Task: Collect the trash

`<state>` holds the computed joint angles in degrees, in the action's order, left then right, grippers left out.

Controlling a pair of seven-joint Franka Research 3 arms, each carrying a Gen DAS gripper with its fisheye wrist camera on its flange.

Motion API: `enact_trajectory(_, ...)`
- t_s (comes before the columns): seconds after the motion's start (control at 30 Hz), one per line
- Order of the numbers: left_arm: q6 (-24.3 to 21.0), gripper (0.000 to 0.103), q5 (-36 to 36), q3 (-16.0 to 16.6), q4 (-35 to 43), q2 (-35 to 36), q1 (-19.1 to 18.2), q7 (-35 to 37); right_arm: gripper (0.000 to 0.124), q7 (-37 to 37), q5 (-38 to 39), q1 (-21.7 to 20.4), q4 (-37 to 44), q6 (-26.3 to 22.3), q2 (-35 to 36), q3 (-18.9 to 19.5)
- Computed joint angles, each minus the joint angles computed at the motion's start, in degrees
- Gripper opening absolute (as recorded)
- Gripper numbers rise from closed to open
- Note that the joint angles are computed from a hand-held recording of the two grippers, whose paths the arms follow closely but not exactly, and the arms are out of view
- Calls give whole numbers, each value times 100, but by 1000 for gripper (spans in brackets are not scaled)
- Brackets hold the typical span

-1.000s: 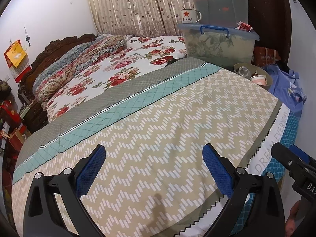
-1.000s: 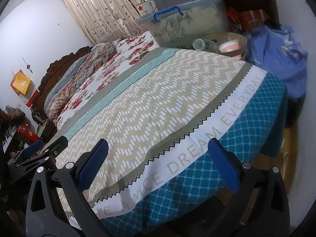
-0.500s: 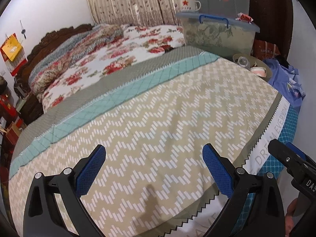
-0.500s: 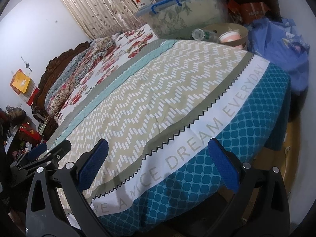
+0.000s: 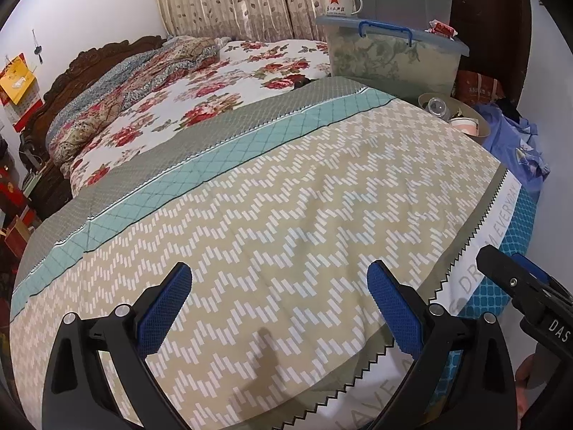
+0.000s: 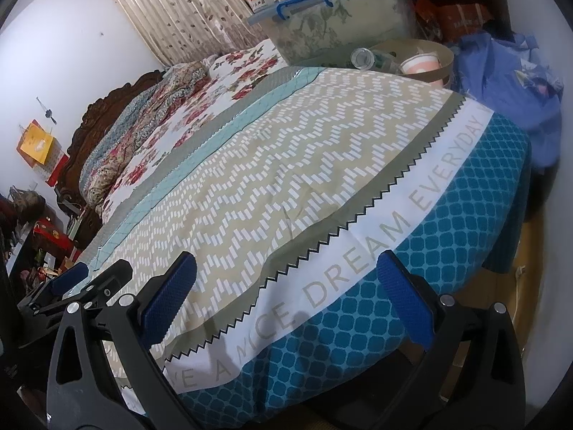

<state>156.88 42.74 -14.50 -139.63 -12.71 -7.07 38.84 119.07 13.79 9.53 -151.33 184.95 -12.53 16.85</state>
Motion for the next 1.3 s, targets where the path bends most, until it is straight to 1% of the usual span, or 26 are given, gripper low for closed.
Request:
enact_trajectory(0.13, -19, 94, 46, -3, -5, -17, 13, -19, 100, 3, -36, -51, 9, 10, -11, 60)
enact_trajectory(0.27, -29, 94, 16, 15, -21, -37, 14, 20, 100, -27, -8, 36, -1, 17, -18, -25)
enact_trajectory(0.6, -86, 94, 62, -12, -35, -74, 42, -12, 100, -53, 36, 16, -19, 40, -43, 27)
enact_trajectory(0.77, -137, 94, 115, -30, -44, -87, 35, -64, 100, -107, 96, 172, -25, 33, -57, -104)
enact_trajectory(1.3, -175, 94, 195, -18, -52, -93, 31, -103, 100, -157, 191, 251, -38, 34, -52, -146)
